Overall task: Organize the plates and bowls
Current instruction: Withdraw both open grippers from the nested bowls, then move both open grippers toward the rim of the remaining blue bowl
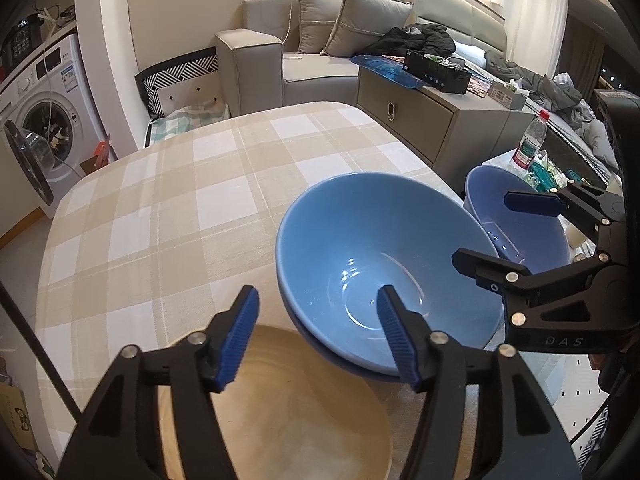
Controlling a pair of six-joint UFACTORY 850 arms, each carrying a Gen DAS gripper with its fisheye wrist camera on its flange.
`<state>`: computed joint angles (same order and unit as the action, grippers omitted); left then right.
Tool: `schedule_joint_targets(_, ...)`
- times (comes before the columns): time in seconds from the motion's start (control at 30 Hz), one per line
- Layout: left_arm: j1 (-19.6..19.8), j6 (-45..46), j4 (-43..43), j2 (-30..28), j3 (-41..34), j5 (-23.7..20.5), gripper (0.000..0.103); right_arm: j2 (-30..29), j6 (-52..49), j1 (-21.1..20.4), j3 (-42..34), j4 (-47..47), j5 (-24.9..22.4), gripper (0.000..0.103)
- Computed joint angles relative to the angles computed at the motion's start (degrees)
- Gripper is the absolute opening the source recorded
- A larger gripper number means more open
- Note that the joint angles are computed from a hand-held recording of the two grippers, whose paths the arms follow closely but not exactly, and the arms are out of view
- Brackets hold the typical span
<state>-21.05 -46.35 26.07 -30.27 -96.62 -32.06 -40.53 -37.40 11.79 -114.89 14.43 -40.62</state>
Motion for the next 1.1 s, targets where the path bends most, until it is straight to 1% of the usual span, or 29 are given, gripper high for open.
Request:
schedule_joint_targets(0.07, -0.2, -1.4, 1.4, 0.2, 0.1, 0.3, 0.081, 0.1, -0.6, -0.4, 0.1, 1.5, -0.1, 0.09)
schedule_joint_targets(0.13, -0.3, -1.3, 1.5, 0.2, -0.2, 0.5, 0.085, 0.1, -0.9, -0.8, 0.0, 3.1, -0.5, 0.092)
schedule_joint_targets(0.17, -0.3, -1.0, 1.2, 0.1, -0.4, 0.6, 0.089, 0.2, -1.2, -1.1, 0.0, 4.0, -0.6, 0.095)
schedule_joint_targets(0.2, -0.4, -0.8, 1.1, 0.0, -0.6, 0.6, 0.091, 0.3, -1.2, -1.2, 0.0, 4.3, -0.6, 0.098)
schedule_joint_targets(0.33, -0.5, 1.3, -0.5, -0.4, -1.7, 0.9, 0.097, 0.8, -1.6, -1.8, 0.4, 5.0, -0.3, 0.099)
schedule_joint_targets(0.57, -1.4, 4.5, -1.9, -1.5, -3.9, 1.1, 0.098, 1.5, -2.6, -3.9, 0.9, 8.3, -1.1, 0.102)
schedule_joint_targets(0.7, -1.9, 6.2, -3.0, -2.2, -5.4, 1.1, 0.098, 2.4, -2.6, -5.3, 1.7, 9.5, -0.7, 0.102)
schedule_joint_targets(1.1, -3.3, 9.8, -5.2, -6.3, -12.7, -0.7, 0.098, 4.2, -1.1, -9.9, 3.7, 12.1, 0.4, 0.102)
